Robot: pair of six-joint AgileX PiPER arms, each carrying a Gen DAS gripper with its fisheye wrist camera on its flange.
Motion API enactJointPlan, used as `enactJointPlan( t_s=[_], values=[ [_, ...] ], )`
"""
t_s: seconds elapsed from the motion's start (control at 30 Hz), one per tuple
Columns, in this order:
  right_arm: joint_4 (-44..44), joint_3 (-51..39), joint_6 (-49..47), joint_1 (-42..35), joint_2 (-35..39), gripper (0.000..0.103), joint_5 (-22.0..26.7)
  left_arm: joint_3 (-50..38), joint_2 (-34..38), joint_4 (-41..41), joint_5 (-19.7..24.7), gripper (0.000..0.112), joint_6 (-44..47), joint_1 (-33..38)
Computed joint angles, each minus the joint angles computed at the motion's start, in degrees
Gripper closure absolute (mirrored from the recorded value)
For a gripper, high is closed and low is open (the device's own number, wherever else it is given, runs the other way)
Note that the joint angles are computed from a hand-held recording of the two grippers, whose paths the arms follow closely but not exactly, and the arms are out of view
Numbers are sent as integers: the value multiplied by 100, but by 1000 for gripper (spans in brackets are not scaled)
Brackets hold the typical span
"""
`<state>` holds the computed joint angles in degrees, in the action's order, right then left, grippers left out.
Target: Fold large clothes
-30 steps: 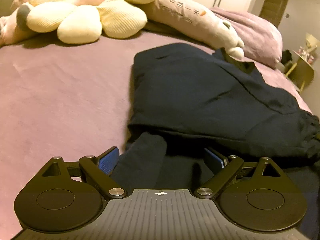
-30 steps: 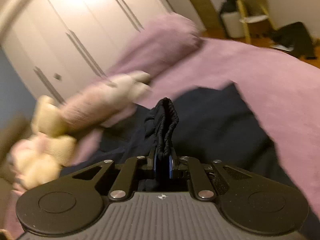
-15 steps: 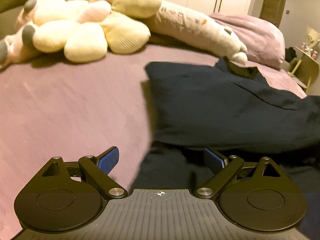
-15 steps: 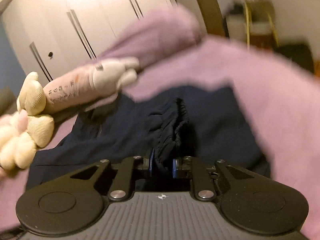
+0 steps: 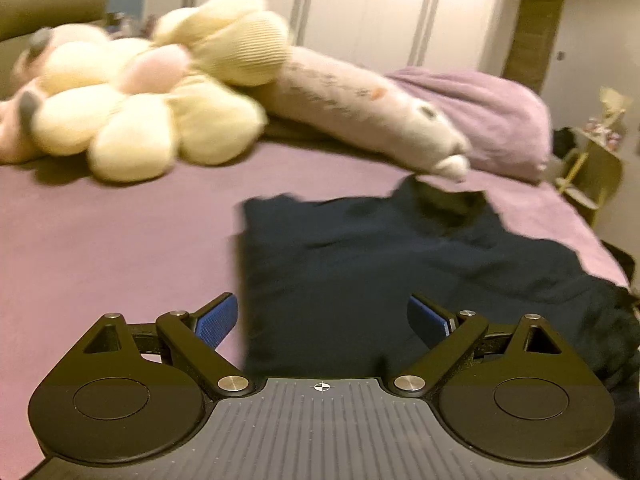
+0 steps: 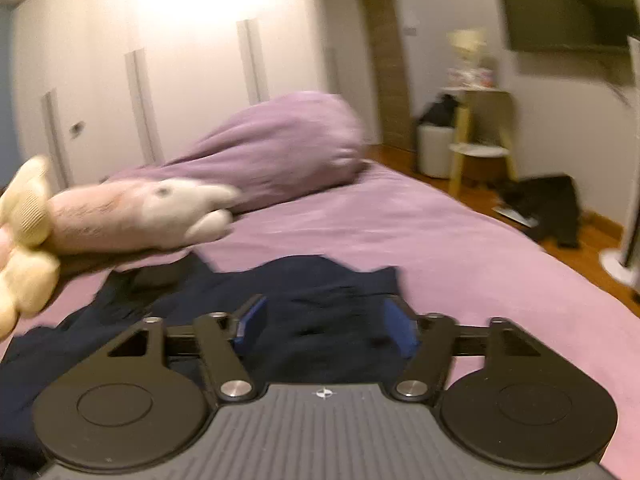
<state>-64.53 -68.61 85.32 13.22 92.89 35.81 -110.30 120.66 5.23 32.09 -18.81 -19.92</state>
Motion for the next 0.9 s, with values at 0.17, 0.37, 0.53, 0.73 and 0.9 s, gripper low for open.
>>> enactJointPlan(
  t_s=[0.17, 0.37, 0.53, 0.73, 0.9],
  values=[
    [2239, -931, -2379, -134, 1139, 89, -726, -823, 829, 1682, 83, 16, -1327, -491],
    [857, -560, -1532, 287, 1404, 89, -1113, -698, 1216, 2956, -21, 13, -2175, -470],
    [1437, -271, -1464, -193, 1013, 89, -1804, -262, 1080, 3095, -357, 10, -2437, -255],
    [232, 84, -342, -588, 577, 95, -856, -127, 1078, 3130, -582, 9, -2396, -163],
    [-691, 530, -57, -786, 629, 103, -1225, -58, 1082, 2398, -861, 9, -1835, -5]
  ],
)
